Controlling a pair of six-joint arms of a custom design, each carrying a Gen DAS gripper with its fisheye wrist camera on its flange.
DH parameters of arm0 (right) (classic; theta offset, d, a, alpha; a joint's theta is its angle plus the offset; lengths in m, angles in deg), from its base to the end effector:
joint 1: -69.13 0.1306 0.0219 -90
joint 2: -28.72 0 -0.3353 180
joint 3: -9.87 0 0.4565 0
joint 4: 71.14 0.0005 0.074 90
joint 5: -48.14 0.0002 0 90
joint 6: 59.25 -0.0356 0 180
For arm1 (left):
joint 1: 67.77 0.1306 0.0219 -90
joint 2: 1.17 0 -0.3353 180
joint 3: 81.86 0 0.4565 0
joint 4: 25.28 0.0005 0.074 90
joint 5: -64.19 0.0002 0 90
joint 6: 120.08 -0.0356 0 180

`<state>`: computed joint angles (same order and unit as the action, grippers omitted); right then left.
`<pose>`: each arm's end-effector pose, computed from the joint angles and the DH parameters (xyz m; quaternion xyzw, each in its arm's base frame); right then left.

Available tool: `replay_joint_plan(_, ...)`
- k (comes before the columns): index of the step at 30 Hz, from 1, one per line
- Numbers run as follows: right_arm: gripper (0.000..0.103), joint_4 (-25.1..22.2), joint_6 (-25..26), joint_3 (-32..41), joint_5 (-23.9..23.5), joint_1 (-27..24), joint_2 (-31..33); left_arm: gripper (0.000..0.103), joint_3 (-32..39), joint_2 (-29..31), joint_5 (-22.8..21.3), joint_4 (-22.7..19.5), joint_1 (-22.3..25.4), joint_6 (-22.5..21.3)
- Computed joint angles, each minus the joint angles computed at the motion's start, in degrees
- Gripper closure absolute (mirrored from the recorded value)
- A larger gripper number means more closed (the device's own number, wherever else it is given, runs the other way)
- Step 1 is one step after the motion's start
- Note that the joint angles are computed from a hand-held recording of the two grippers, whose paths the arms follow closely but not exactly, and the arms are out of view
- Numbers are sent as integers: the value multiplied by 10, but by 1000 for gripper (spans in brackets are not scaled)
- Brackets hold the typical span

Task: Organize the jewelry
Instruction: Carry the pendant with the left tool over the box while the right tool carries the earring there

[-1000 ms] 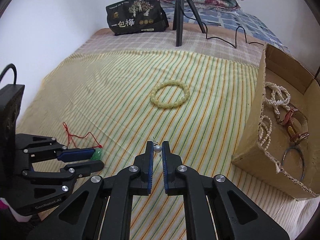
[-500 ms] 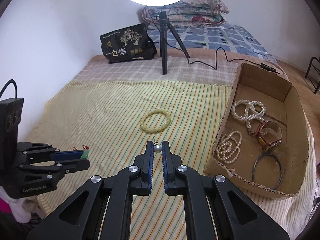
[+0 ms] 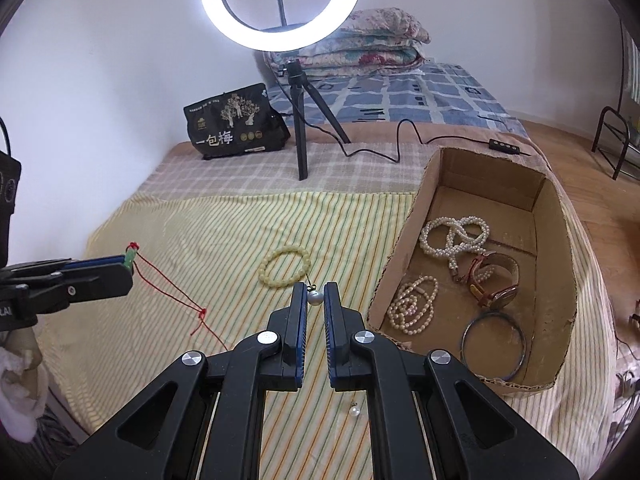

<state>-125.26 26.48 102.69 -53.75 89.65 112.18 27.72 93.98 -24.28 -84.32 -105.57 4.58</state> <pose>0.4764 0.1856 0.4612 -0.1692 0.9033 0.1755 0.3531 0.4511 -0.3517 0.5012 0.0304 0.9220 -0.2379 0.3039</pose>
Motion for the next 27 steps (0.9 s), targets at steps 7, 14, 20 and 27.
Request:
replay_joint_plan(7, 96, 8, -7, -13, 3, -21, -17, 86, 67, 41, 4, 5, -10, -3)
replay_joint_plan(14, 96, 12, -17, -28, 3, -51, -32, 86, 152, 105, 9, -1, -23, -14)
replay_joint_plan(20, 96, 8, -16, -35, 4, -71, -33, 86, 257, 187, 16, -25, -31, -33)
replay_joint_plan(27, 96, 6, -16, -35, -1, -80, -28, 86, 472, 334, 13, -97, -38, -71)
